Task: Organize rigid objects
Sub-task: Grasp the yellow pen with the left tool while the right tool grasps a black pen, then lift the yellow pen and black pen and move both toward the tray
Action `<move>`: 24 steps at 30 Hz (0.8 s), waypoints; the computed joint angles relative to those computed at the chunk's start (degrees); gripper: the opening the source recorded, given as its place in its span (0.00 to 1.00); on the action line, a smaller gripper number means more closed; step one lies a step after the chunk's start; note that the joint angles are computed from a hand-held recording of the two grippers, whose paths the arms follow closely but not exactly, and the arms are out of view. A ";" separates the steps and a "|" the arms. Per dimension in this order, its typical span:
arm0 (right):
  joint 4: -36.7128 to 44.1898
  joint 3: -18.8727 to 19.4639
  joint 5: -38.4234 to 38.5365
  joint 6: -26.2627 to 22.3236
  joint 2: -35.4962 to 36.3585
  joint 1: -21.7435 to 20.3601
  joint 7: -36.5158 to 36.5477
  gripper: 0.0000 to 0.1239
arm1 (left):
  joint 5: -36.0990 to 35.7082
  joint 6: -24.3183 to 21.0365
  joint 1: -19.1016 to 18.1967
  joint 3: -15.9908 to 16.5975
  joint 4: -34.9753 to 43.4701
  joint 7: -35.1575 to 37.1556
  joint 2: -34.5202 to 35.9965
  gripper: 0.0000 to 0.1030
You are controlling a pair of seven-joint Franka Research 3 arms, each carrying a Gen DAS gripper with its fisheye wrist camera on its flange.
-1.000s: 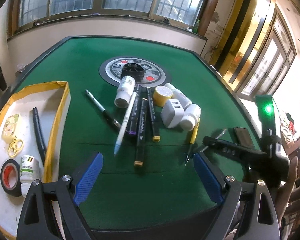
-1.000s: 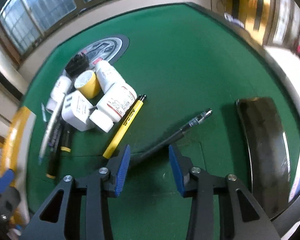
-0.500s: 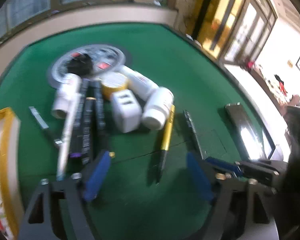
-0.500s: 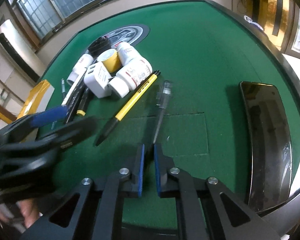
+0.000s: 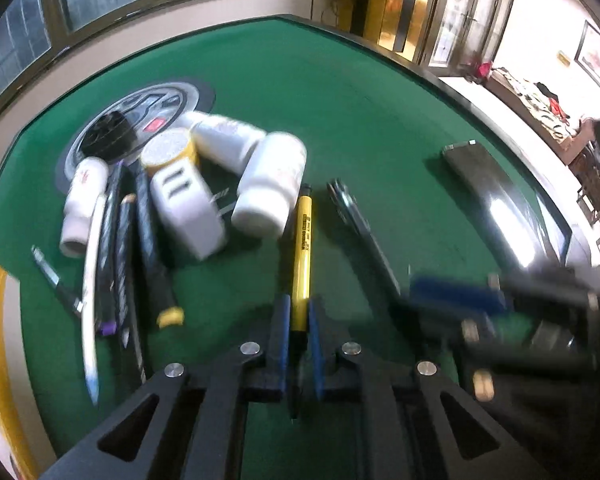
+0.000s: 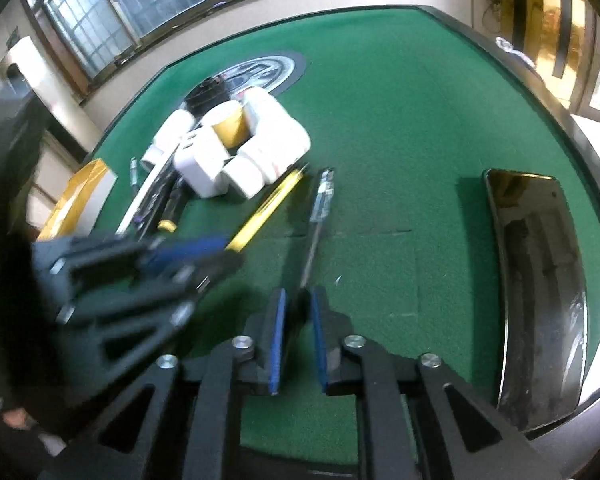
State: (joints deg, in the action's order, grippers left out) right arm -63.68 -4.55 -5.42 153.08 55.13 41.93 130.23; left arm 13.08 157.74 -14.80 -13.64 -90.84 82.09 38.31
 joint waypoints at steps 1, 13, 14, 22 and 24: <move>1.13 -0.65 -0.51 -0.75 0.66 0.45 0.25 0.13 | -0.56 0.18 0.92 -0.87 -1.36 0.86 -0.78 0.08; 8.77 -4.82 -9.71 -7.67 4.87 3.67 6.39 0.06 | -0.39 1.77 0.82 -0.42 -0.95 5.03 -0.21 0.08; 7.80 -4.14 -9.47 -6.83 4.33 3.20 6.18 0.06 | -0.58 0.99 1.18 -0.93 -0.92 5.61 -0.32 0.08; 2.48 -2.55 -6.86 -1.25 1.76 1.96 6.46 0.06 | -1.06 4.82 0.96 -0.20 -5.91 1.71 -2.81 0.08; 0.76 -2.64 -6.24 0.68 1.12 1.93 6.98 0.06 | 0.09 4.43 0.02 0.78 -5.42 0.32 -2.73 0.08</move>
State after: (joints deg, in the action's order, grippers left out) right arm -62.92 -7.19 -11.66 153.76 56.25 43.86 137.21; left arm 13.16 162.18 -14.77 -12.86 -96.25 82.41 35.58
